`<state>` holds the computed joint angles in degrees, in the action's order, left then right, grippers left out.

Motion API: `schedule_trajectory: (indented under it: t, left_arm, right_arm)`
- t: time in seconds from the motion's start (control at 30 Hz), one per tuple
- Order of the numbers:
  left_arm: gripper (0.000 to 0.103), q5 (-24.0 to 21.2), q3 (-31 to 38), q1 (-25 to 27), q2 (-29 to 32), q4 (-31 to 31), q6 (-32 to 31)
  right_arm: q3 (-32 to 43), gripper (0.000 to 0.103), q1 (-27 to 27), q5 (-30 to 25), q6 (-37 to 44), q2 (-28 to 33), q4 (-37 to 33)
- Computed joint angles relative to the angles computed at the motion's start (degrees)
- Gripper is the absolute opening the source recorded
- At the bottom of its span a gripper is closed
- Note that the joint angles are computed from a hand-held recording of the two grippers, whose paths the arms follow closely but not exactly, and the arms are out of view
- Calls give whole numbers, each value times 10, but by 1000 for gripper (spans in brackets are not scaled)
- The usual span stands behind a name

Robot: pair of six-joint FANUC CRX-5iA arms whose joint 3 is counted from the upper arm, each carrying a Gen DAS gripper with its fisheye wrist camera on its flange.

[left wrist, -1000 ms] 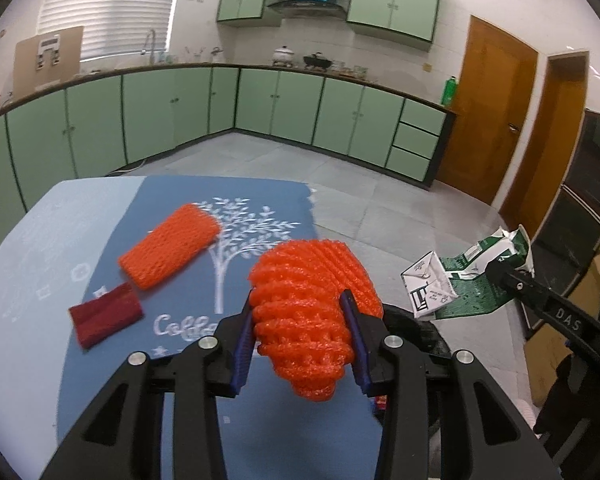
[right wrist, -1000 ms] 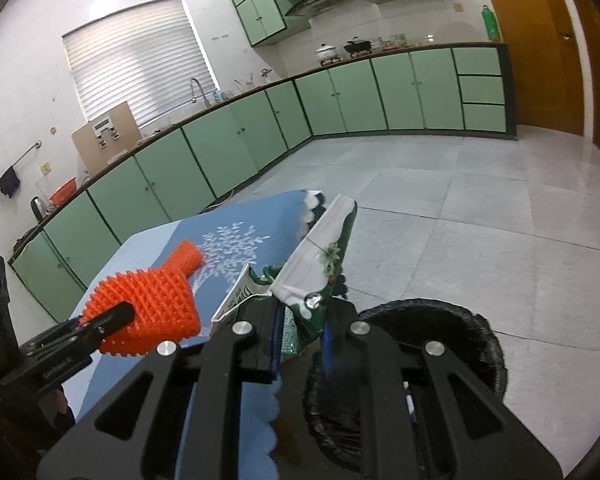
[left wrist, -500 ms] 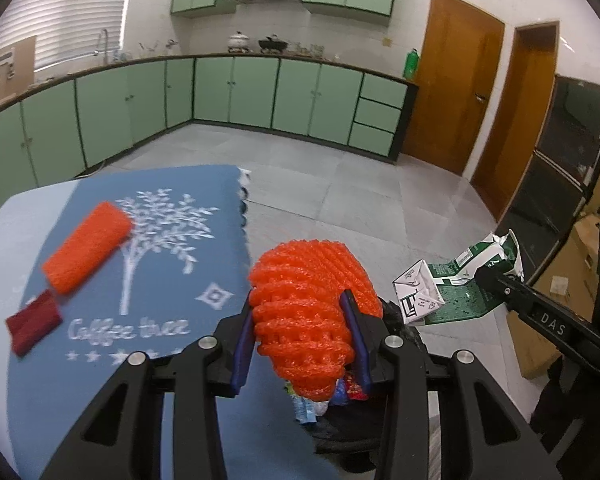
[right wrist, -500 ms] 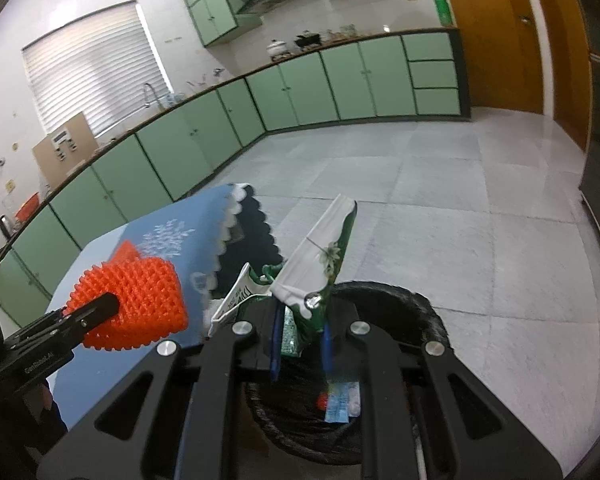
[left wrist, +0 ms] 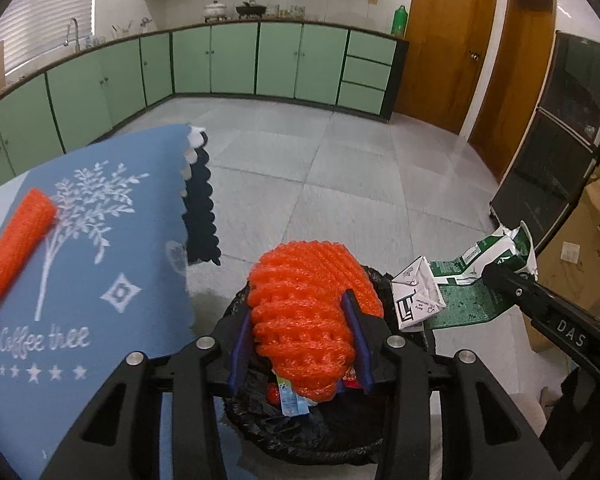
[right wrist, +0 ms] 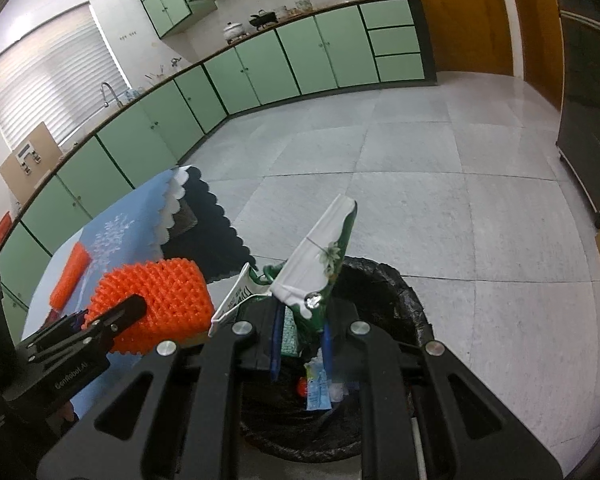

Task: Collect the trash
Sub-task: 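Open both grippers to drop the net and wrapper into the bin, then move both open grippers back to the tablecloth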

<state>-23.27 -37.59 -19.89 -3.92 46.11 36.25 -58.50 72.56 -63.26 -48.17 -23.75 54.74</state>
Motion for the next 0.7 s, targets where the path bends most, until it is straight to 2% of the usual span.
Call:
schedule_trajectory:
  t: [0.13,0.2,0.23,0.27,0.33,0.37,0.4,0.57,0.7]
  left_arm:
    - [50,-16,25,2,21,-40,44]
    - [51,-25,35,2,30,-48,58]
    - [53,-27,38,2,33,-47,59]
    - [54,-31,40,4,36,-45,59]
    - [60,-38,40,7,38,-34,52]
    - [62,-41,40,9,39,-28,49]
    - [64,-44,42,11,41,-25,48]
    - [65,-45,38,19,39,-9,41]
    - [65,-27,22,20,21,16,17]
  right_arm:
    - [3,19,-36,35,21,14,-2]
    - [6,26,-54,56,34,23,-6]
    - [6,36,-62,63,37,26,-6]
    - [7,40,-65,64,36,31,-5]
    - [7,45,-68,66,37,34,-5]
    - [9,53,-68,64,37,36,-6]
    - [10,54,-67,61,35,39,-5]
    - [18,59,-54,35,37,44,-7]
    - [24,64,-39,10,37,42,-7]
